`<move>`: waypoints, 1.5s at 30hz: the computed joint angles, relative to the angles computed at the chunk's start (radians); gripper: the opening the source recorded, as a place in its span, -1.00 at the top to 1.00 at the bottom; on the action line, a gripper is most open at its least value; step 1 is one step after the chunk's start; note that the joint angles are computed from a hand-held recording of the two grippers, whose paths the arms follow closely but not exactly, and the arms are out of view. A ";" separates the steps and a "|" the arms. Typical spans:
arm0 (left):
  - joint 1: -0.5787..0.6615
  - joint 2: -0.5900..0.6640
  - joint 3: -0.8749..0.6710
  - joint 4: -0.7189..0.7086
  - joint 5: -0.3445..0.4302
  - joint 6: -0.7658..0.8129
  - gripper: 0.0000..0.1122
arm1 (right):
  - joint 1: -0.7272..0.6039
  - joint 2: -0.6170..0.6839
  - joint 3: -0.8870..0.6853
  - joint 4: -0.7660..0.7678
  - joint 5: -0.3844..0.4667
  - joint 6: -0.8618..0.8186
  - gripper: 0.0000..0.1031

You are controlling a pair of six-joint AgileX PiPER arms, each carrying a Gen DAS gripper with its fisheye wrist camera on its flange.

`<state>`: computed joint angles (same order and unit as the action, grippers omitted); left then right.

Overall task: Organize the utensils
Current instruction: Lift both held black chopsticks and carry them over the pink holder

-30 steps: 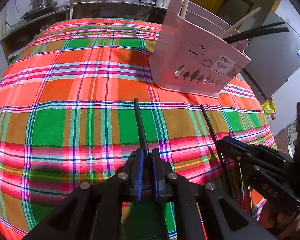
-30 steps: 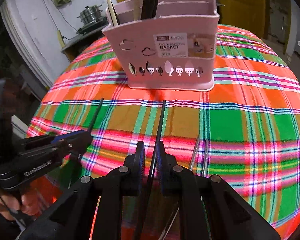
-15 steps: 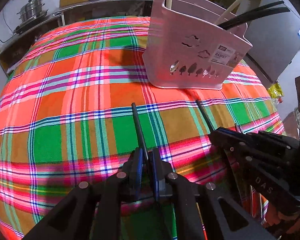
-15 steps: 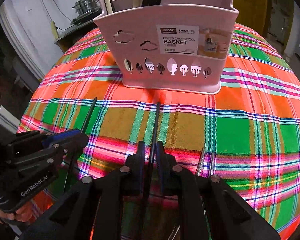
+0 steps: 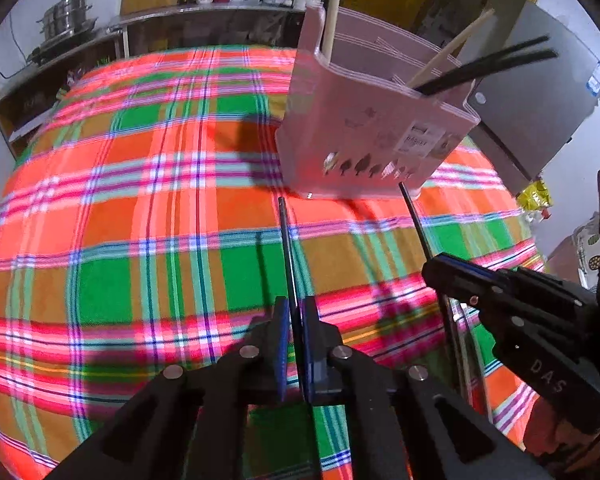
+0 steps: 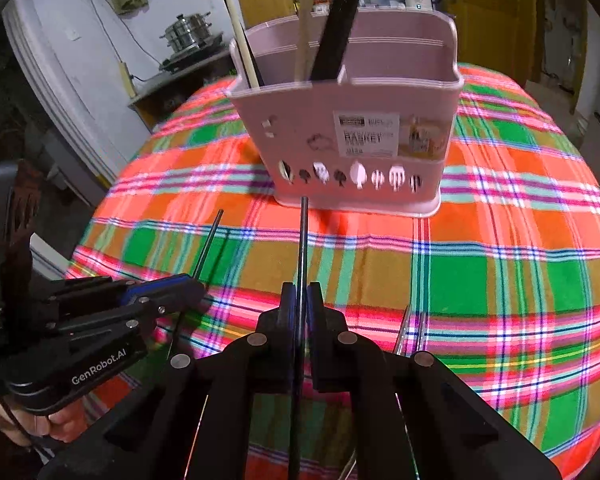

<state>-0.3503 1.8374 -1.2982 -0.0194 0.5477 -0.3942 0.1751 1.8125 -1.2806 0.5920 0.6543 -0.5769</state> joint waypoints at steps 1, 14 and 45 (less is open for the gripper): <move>0.002 -0.013 0.002 -0.001 -0.001 0.005 0.90 | -0.002 -0.008 0.000 0.010 0.004 -0.006 0.90; -0.026 -0.148 -0.049 0.078 0.029 -0.037 0.91 | -0.026 -0.134 -0.009 0.108 0.023 -0.066 0.90; -0.049 -0.251 -0.068 0.099 0.083 -0.016 0.91 | -0.085 -0.269 0.035 0.194 0.035 -0.155 0.90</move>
<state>-0.3992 1.5862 -1.3661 0.0791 0.6307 -0.4102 0.0906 1.5430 -1.2460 0.7855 0.6896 -0.7319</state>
